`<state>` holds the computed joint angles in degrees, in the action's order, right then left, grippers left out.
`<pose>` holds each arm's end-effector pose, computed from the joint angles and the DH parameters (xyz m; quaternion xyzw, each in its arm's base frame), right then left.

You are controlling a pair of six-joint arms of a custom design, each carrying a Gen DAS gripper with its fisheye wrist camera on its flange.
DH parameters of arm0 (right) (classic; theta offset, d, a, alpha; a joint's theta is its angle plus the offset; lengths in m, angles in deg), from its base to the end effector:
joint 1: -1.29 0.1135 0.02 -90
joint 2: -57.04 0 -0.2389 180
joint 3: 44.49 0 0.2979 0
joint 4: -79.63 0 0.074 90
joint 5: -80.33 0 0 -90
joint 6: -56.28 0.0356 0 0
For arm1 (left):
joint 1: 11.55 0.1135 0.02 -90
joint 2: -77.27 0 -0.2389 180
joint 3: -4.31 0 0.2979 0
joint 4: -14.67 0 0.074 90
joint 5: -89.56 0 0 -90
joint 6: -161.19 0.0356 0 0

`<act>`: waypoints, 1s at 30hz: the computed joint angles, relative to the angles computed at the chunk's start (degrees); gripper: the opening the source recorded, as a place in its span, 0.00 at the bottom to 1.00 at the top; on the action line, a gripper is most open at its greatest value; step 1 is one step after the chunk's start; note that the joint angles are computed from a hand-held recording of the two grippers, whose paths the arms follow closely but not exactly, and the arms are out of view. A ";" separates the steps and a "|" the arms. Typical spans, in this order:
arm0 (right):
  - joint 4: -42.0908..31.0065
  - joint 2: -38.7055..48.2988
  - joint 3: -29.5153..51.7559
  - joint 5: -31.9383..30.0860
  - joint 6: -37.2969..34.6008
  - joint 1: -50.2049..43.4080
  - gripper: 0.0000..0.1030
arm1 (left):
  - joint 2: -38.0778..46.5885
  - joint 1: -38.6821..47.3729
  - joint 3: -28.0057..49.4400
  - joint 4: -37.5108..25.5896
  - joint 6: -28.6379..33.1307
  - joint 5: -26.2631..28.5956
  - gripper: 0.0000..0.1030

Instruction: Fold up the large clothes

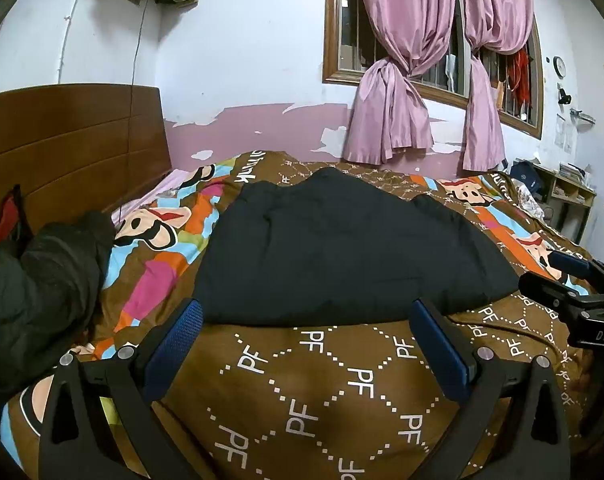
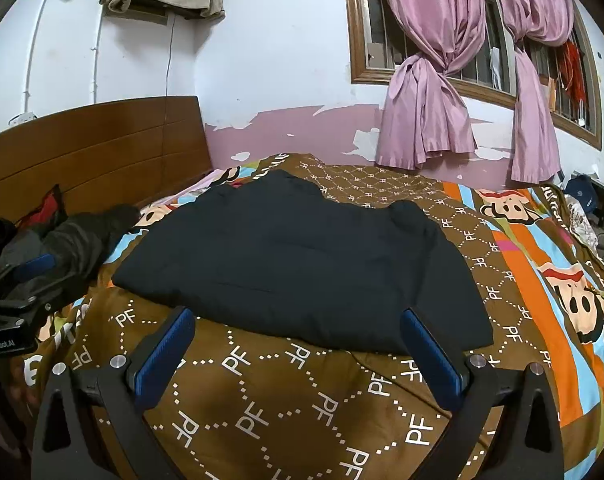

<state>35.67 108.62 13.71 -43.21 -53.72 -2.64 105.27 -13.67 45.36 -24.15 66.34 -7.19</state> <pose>0.2506 0.0025 0.2721 -0.2467 0.8318 0.1649 0.4691 0.1978 -0.0031 0.2454 -0.0514 0.8445 0.0175 0.5327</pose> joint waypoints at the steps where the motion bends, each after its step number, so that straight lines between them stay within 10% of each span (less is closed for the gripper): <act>1: -0.06 0.03 0.03 0.00 -0.10 -0.02 1.00 | -0.04 -0.17 -0.03 0.05 0.19 -0.13 0.98; 30: -0.29 -0.09 -0.27 0.14 -0.59 0.09 1.00 | -0.93 -2.23 -0.86 0.02 0.07 -1.92 0.98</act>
